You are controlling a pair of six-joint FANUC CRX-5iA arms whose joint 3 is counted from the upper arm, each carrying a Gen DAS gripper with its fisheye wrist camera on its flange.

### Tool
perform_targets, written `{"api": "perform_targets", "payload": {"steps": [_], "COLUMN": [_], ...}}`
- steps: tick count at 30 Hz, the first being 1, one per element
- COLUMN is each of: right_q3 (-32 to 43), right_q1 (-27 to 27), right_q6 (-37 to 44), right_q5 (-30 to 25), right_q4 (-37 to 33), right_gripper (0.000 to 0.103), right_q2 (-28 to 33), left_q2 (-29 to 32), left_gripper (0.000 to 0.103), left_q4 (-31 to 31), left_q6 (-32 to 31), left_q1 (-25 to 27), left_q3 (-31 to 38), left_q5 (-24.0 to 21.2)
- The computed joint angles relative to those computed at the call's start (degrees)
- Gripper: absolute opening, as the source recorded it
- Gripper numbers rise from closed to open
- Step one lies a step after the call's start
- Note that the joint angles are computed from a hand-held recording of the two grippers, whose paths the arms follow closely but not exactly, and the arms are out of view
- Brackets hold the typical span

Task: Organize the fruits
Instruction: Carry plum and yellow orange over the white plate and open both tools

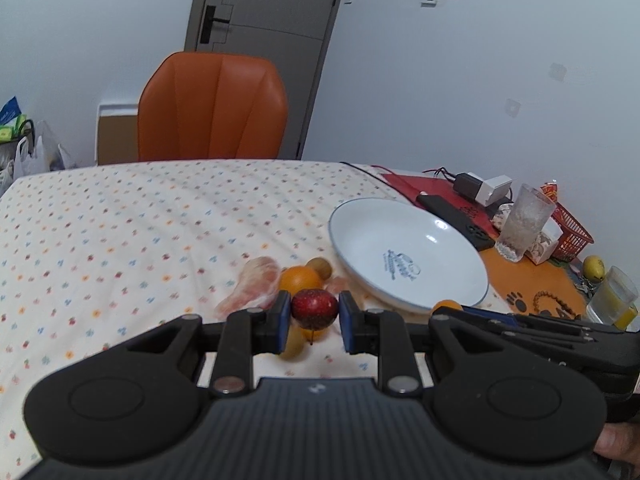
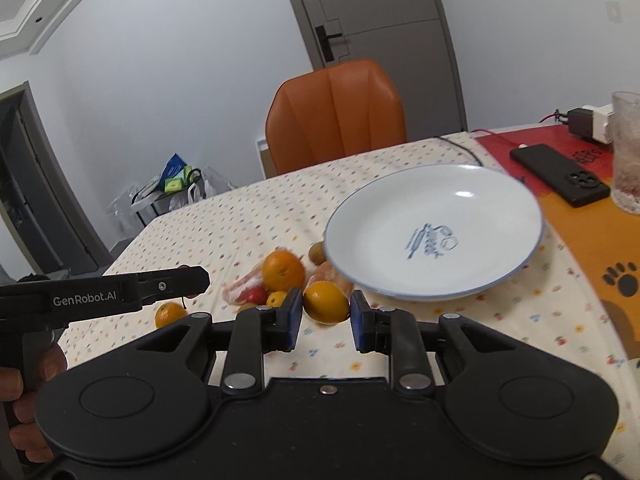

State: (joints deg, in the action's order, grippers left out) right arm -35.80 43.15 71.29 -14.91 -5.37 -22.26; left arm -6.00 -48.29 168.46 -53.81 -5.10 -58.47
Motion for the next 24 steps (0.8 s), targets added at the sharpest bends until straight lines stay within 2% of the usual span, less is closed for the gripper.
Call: {"api": "perform_targets", "payload": {"steps": [12,18,24], "right_q3": [3.7,4.0,2.0], "right_q1": [-7.2,-8.6,-8.1], "right_q6": [12.7,12.4,3.8], "right_q5": [-2.1,-1.1,2.7], "right_q4": [-12.9,-12.6,-3.9], "right_gripper": [0.024,0.024,0.024], "right_q2": [1.4,3.0,4.9], "left_q2": [5.0,7.4,10.4], "left_gripper": [0.024,0.024,0.024], "left_q4": [0.4,2.9,5.7], "left_q6": [-3.9,-6.4,-9.1], "left_q1": [1.2,3.4,5.7], "left_q3": [4.9,6.0,7.5], "left_q5": [2.2,5.4,8.4]}}
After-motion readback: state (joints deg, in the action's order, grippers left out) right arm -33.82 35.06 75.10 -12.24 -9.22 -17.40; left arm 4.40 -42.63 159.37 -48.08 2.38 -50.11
